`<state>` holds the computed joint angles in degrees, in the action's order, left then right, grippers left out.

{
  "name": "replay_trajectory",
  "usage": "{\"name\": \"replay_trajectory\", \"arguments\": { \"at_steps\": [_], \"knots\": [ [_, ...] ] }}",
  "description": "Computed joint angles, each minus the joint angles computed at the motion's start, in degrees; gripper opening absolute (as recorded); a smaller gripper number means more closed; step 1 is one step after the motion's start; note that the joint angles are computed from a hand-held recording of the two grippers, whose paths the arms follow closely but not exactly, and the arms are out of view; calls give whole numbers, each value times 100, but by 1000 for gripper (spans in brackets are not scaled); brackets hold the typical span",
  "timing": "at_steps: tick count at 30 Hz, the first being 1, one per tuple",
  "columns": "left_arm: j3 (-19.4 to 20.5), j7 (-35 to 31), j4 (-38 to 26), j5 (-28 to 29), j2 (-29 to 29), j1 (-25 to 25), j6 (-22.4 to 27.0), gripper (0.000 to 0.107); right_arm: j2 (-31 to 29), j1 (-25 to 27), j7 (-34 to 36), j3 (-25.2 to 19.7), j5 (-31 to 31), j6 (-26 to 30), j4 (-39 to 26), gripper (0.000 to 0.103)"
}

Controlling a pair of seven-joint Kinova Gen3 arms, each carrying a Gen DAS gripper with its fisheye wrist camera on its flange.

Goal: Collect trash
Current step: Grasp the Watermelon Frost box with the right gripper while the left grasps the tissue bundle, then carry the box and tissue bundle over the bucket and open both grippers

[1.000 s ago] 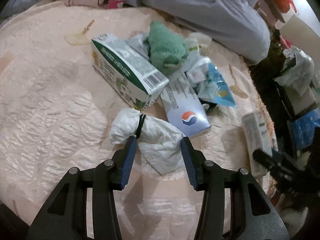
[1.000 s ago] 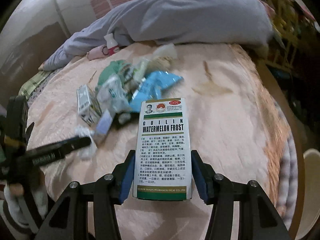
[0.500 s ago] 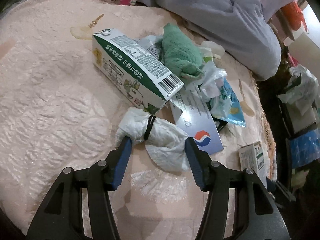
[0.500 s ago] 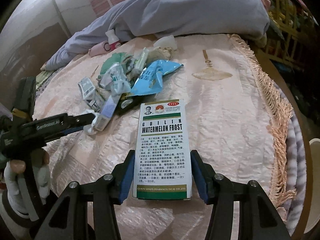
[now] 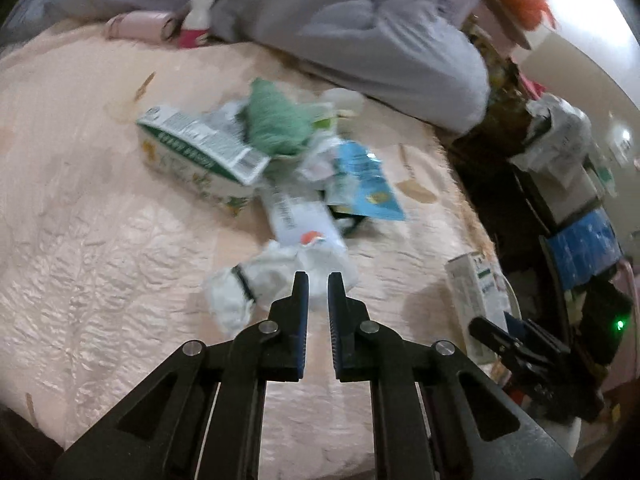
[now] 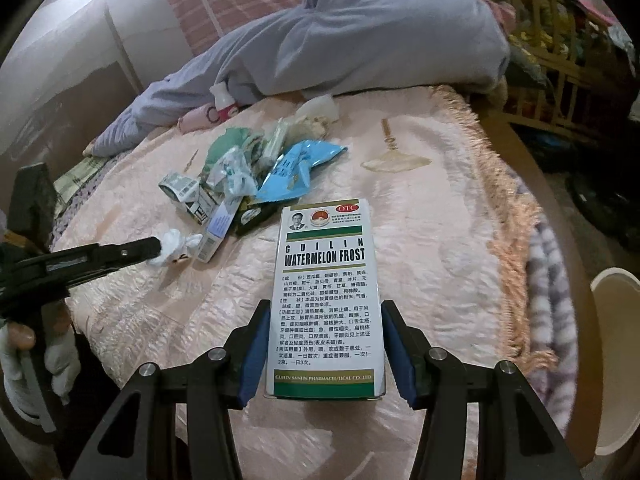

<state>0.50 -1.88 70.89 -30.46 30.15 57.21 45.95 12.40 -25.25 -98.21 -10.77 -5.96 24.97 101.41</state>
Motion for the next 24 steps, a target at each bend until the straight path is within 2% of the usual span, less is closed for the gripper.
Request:
{"name": "replay_trajectory", "arguments": {
  "at_steps": [6,7,8,10,12,15,19,20,21,24],
  "knots": [
    [11,-272,-430,-46,213,144,571,9,-224,204,154,-46,-276,-53,216,52],
    [17,-352,-396,-80,210,136,554,19,-247,239,206,-65,-341,-70,248,52],
    [23,-409,-359,-91,209,125,552,40,-249,268,258,-83,-404,-90,265,52],
    [-33,-373,-234,-163,202,148,500,55,-243,373,438,-148,-616,-102,289,52],
    [-73,-398,-235,-251,283,152,617,55,-227,399,530,-163,-719,-88,289,52],
    [77,-859,-459,-86,520,-61,866,55,-172,370,601,-170,-784,-58,256,51],
    [27,-1217,-723,25,769,-51,1094,53,-64,275,550,-139,-736,3,181,51],
    [-53,-1158,-639,52,725,-5,985,37,-48,265,544,-136,-726,13,173,51],
    [-98,-1008,-461,77,615,8,783,27,-35,255,539,-132,-714,23,162,51],
    [34,-891,-101,284,343,-157,357,23,-49,269,552,-137,-724,2,176,51]
  ]
}}
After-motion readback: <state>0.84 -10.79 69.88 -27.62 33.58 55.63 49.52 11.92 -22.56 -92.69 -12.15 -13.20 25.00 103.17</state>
